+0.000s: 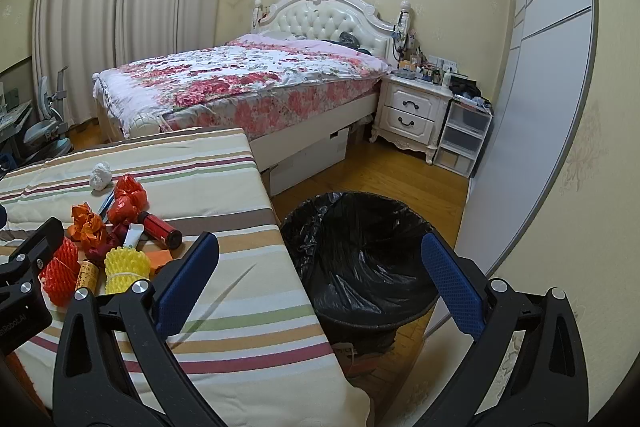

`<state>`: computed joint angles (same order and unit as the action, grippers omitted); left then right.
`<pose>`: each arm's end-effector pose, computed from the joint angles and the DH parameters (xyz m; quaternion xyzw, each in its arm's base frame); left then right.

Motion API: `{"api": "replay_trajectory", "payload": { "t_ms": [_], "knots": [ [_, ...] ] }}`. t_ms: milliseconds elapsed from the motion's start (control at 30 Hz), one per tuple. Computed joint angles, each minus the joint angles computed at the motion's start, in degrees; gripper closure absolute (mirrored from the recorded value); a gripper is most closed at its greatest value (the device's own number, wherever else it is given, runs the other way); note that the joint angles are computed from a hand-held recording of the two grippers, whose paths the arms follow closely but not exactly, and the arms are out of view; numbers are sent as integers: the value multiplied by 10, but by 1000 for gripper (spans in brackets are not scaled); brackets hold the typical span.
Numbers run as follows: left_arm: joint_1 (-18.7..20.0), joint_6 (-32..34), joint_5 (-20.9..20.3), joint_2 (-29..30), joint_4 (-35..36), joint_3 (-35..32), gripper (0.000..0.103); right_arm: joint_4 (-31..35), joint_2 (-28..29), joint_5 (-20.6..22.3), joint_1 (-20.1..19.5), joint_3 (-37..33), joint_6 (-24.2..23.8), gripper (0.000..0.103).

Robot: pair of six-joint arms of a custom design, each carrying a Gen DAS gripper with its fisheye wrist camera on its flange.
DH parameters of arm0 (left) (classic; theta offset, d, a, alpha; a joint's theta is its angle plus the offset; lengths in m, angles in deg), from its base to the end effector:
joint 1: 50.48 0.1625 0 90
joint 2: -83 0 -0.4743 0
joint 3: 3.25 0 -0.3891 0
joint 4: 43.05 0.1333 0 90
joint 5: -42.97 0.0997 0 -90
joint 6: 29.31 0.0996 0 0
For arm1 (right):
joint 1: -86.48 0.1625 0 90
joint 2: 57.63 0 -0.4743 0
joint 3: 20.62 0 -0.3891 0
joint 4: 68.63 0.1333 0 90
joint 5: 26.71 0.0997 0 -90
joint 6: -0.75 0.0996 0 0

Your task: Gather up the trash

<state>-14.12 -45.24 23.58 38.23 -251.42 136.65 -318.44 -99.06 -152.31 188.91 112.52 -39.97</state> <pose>-0.1927 -0.4241 0.1179 0.1482 0.7941 -0.4580 0.3711 0.1718 -0.4294 0.1497 0.1998 -0.7821 0.4551 0.3759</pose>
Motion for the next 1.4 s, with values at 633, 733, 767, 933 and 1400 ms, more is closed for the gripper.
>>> {"api": "replay_trajectory", "payload": {
  "t_ms": [633, 733, 767, 933, 1400],
  "knots": [
    [1, 0, -1, 3, -1, -1, 6, -3, 2, 3, -6, 2, 1, 4],
    [1, 0, -1, 3, 1, -1, 6, -3, 2, 3, -6, 2, 1, 4],
    [1, -1, -1, 2, 2, -1, 6, -3, 3, 3, -7, 3, 1, 4],
    [2, -2, -1, 2, 3, -2, 6, -6, 1, 6, -11, 7, 1, 4],
    [5, 7, -4, 18, -19, -1, 6, -3, 0, 7, -13, 7, 2, 4]
  ]
}}
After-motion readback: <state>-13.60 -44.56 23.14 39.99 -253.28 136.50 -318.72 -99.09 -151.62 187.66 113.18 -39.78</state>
